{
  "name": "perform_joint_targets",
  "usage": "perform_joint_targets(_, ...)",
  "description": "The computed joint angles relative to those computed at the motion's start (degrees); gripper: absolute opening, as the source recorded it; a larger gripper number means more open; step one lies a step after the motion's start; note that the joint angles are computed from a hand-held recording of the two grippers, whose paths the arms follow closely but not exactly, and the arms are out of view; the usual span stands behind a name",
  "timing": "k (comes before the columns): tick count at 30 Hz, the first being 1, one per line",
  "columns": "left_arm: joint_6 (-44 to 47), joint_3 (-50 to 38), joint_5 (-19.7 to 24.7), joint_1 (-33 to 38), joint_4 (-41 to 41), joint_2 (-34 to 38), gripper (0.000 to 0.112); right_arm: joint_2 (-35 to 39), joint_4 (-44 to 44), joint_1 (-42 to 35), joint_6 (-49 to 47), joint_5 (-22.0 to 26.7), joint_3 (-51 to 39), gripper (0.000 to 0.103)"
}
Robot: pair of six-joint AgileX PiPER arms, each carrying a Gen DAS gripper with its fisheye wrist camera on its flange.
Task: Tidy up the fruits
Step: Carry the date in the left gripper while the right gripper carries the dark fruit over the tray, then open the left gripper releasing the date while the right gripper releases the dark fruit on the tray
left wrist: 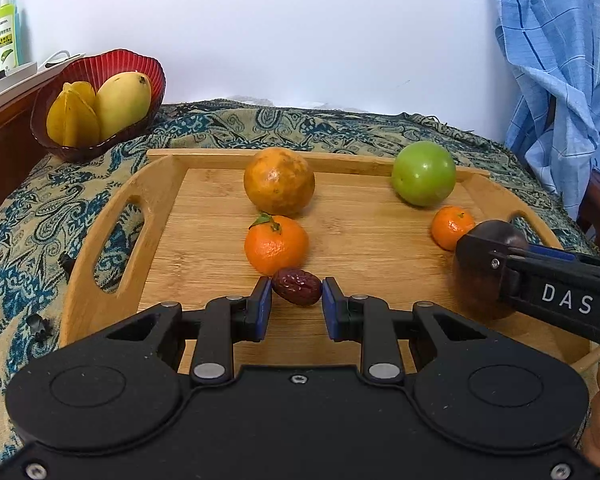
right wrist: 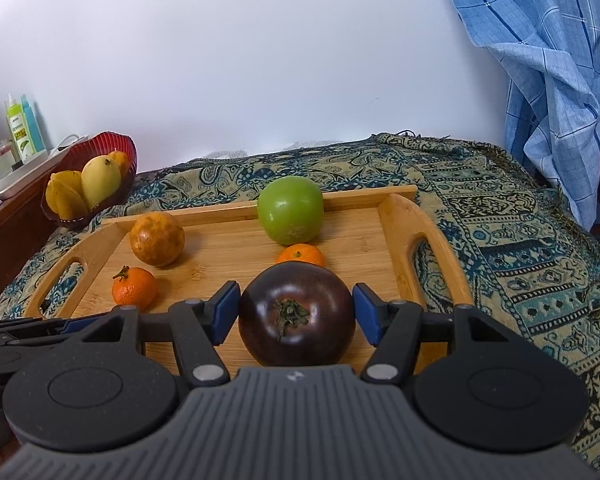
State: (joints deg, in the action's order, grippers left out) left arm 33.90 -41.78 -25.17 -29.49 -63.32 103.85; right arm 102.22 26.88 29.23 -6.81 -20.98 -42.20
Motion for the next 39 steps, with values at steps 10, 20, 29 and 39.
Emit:
perform_joint_targets(10, -0.7, -0.1, -1.2, -0.1, 0.8, 0.9, 0.026, 0.2, 1.3, 0.4, -2.1, -0.3, -0.1, 0.065)
perform_joint_targets(20, 0.3, 0.0, -1.1, -0.2, -0.2, 0.7, 0.026, 0.1, 1.6, 0.4, -2.6, -0.1, -0.1, 0.066)
perform_joint_targets(29, 4.2, -0.5, -1.2, -0.7, -4.3, 0.4, 0.026, 0.0, 1.2, 0.3, -2.9, 0.5, -0.1, 0.072)
perform_joint_targets(39, 9.0, -0.7, -1.2, -1.6, -9.4, -0.3, 0.037, -1.2, 0.5, -0.2, -2.3, 1.4, 1.1, 0.079)
